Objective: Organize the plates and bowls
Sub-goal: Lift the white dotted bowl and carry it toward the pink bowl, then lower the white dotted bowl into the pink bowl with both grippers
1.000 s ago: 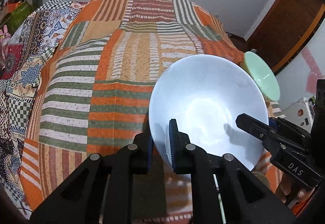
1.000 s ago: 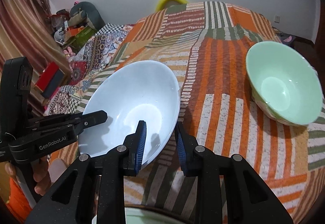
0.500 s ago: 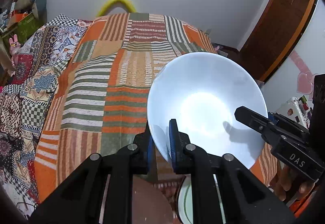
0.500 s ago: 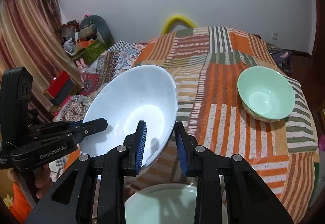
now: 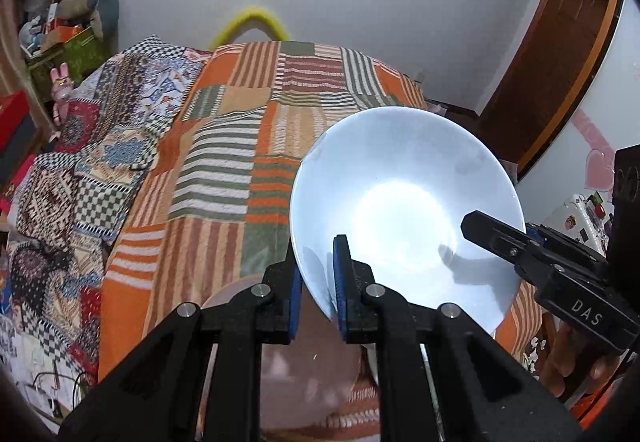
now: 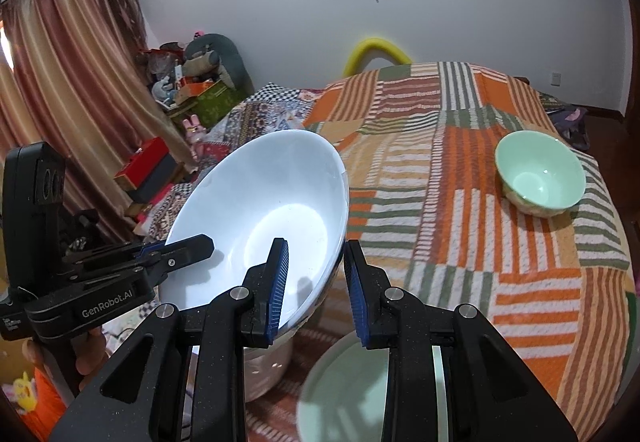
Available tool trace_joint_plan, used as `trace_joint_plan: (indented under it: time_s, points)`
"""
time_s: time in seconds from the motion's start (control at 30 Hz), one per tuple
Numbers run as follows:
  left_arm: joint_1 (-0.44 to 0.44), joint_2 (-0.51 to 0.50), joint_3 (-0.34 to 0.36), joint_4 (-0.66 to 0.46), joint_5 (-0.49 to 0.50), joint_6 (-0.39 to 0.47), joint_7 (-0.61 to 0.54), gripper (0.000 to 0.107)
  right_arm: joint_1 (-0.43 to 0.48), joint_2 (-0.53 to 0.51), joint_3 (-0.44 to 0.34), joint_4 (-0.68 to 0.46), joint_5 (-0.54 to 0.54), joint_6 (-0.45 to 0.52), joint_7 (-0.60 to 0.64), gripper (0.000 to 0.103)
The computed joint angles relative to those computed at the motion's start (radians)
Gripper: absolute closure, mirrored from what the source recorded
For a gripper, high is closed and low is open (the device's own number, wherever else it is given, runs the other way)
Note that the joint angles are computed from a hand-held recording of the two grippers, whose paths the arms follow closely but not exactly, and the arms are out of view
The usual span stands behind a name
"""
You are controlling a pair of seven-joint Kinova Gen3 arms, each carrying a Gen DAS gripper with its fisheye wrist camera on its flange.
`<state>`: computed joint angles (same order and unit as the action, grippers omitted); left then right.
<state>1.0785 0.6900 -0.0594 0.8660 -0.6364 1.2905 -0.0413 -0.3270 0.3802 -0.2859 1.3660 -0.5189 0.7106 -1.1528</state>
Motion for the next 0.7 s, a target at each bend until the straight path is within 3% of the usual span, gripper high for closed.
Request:
trace_joint_plan:
  time_s: [0.37, 0.7]
  points:
    - [0.063, -0.088, 0.021, 0.169, -0.053, 0.022, 0.186, 0.094, -0.035, -0.028, -0.023, 0.068, -0.026, -0.016, 0.022, 0.077]
    - [0.056, -0.135, 0.079, 0.294, -0.068, 0.013, 0.3, 0.094, -0.072, -0.027, -0.031, 0.108, -0.035, -0.03, 0.014, 0.077]
